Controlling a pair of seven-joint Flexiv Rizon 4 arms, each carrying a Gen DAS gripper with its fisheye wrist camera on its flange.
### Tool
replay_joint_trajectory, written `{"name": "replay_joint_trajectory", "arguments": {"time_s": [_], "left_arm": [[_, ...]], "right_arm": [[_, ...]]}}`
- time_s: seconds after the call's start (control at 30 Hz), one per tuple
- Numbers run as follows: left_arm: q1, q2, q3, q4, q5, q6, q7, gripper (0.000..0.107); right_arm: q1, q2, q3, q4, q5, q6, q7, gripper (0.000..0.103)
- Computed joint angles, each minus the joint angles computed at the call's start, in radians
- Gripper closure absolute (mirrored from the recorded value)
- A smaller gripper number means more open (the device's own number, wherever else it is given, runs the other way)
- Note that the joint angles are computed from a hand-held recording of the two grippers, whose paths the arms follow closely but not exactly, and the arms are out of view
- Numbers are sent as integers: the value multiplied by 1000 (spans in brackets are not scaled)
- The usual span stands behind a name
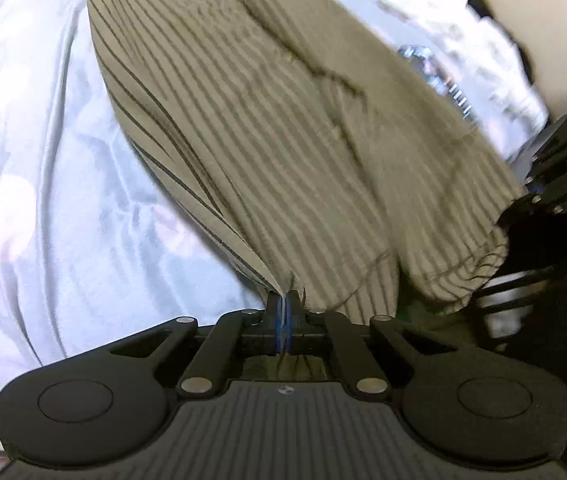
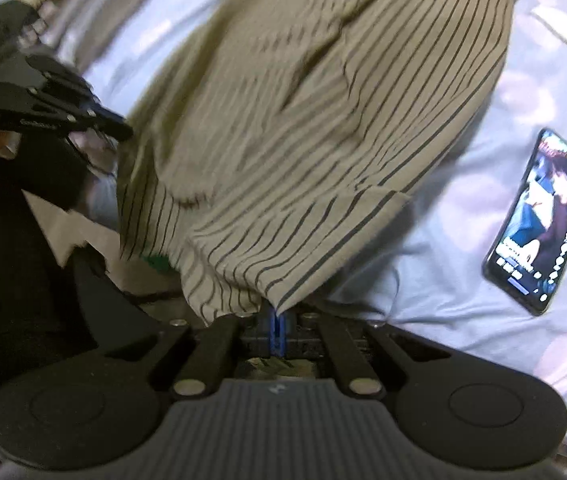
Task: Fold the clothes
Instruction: 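Pinch the shirt hem with both grippers and lift it, then fold the held hem up toward the collar with both grippers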
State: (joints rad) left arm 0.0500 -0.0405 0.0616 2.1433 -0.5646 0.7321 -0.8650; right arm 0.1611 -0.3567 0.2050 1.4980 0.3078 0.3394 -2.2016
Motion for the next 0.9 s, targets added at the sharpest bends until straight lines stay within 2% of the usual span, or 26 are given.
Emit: {"name": "replay_joint_trajectory", "arguments": {"time_s": [0.2, 0.43, 0.53, 0.7, 0.77, 0.83, 0.9], "left_arm": [[37, 16, 19, -42, -166, -65, 64, 107], [63, 23, 32, -84, -368, -12, 99, 107], [73, -7, 25, -129, -384, 19, 84, 107], [86, -41, 20, -143, -309, -27, 24, 107], [86, -45, 20, -124, -277, -37, -8, 101], [84, -48, 20, -98, -251, -41, -42, 81], [75, -51, 16, -69, -225, -30, -85, 71]], "right_arm": [[-65, 22, -9, -108, 133, -31, -23, 100], [-102, -29, -12, -251, 246, 39, 8, 100], [-85, -79, -6, -304, 230, 62, 41, 100], [-63, -131, 13, -322, 189, 101, 70, 100], [-65, -151, 22, -331, 190, 104, 79, 100], [-66, -162, 33, -333, 191, 106, 78, 100], [-67, -174, 41, -335, 194, 107, 75, 100]]}}
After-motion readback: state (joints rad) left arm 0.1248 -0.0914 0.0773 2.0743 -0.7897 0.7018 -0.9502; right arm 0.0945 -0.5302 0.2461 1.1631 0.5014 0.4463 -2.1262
